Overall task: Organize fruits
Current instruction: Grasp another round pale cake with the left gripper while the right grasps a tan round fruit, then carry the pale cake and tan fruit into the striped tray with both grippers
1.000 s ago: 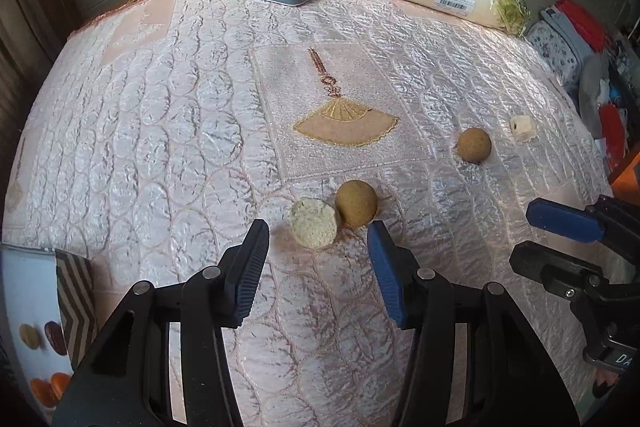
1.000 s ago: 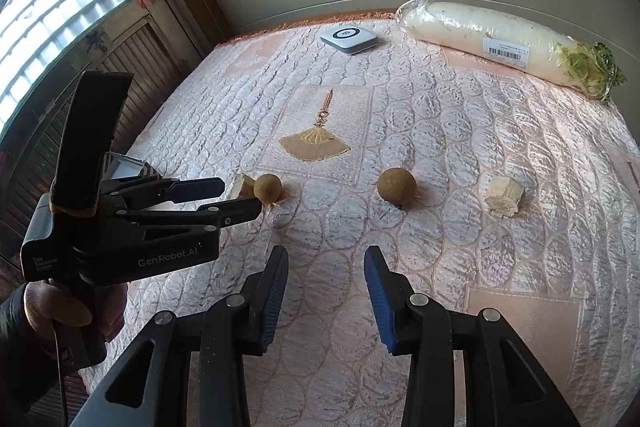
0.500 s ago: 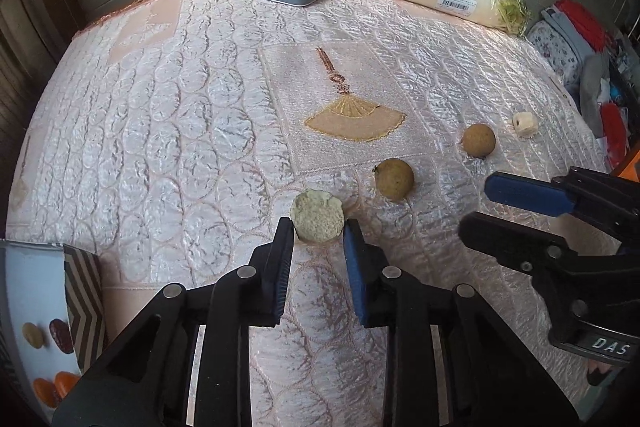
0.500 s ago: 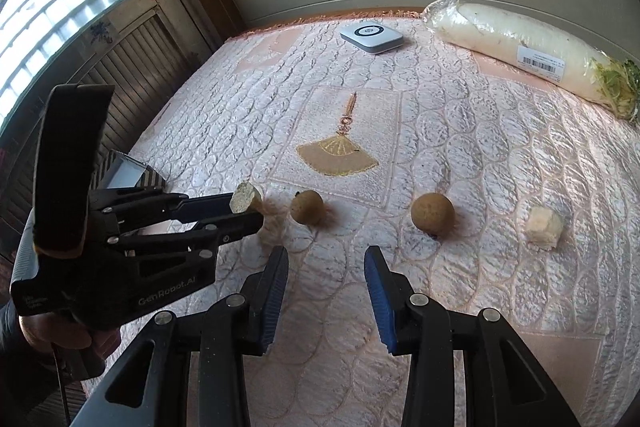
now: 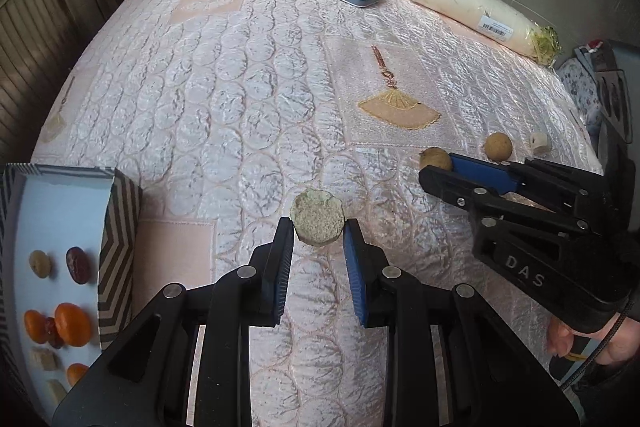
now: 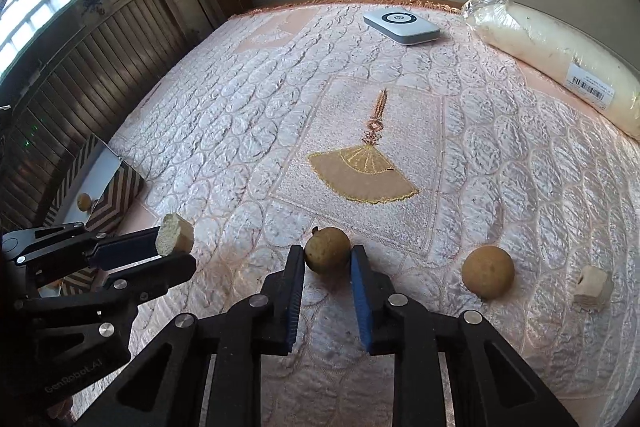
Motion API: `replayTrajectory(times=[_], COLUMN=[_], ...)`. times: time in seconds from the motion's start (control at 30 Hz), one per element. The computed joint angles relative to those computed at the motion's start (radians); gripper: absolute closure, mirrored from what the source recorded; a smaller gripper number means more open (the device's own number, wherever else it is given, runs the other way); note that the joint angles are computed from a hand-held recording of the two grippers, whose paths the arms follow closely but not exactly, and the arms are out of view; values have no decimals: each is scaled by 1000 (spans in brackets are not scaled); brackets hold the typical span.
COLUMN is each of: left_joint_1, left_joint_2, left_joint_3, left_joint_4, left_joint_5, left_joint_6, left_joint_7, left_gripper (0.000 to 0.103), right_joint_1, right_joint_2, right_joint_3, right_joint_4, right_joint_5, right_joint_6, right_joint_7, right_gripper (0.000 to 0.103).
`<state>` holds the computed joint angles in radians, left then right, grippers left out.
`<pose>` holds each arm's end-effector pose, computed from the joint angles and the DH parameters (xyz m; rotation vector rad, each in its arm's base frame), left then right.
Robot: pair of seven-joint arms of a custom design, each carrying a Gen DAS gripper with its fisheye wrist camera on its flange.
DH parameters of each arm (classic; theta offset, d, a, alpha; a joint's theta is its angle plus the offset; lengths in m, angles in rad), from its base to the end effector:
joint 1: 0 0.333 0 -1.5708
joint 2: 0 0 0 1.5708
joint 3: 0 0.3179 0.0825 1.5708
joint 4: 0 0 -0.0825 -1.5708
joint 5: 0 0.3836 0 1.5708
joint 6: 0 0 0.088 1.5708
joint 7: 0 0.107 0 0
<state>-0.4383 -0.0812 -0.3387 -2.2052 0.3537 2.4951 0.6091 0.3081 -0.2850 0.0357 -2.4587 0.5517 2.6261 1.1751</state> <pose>0.3870 -0.3871 0.4545 -1.9383 2.0661 -0.5501 0.4526 0.1493 0.4511 -2.0859 1.5083 -0.0910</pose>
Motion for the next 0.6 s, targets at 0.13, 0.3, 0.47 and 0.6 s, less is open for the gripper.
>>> replayTrajectory(times=[0.13,0.3,0.47,0.6], left_joint_1=[1,3,8,11], left_joint_2=[-34,-88,-163,-233], left_joint_3=[-4,-11,-17,-15], left_joint_4=[-23,-49,-97,-146], left_joint_5=[8,25,30,16], left_joint_6=[-16,-43,-74,-99], left_joint_7=[-42,-79,-114,-136], left_gripper=[78,78,78,78], right_joint_1=[-1,6,30,60], right_joint_2=[-62,-144,-188,-206], right_joint_3=[1,7,18,34], right_joint_4=[-29,-65,-71,-66], right_joint_5=[-1,-7,-18,-23], right_joint_6=[-9,-25,-47,-51], right_joint_7=[15,49,70,79], right_gripper=[81,81,81,81])
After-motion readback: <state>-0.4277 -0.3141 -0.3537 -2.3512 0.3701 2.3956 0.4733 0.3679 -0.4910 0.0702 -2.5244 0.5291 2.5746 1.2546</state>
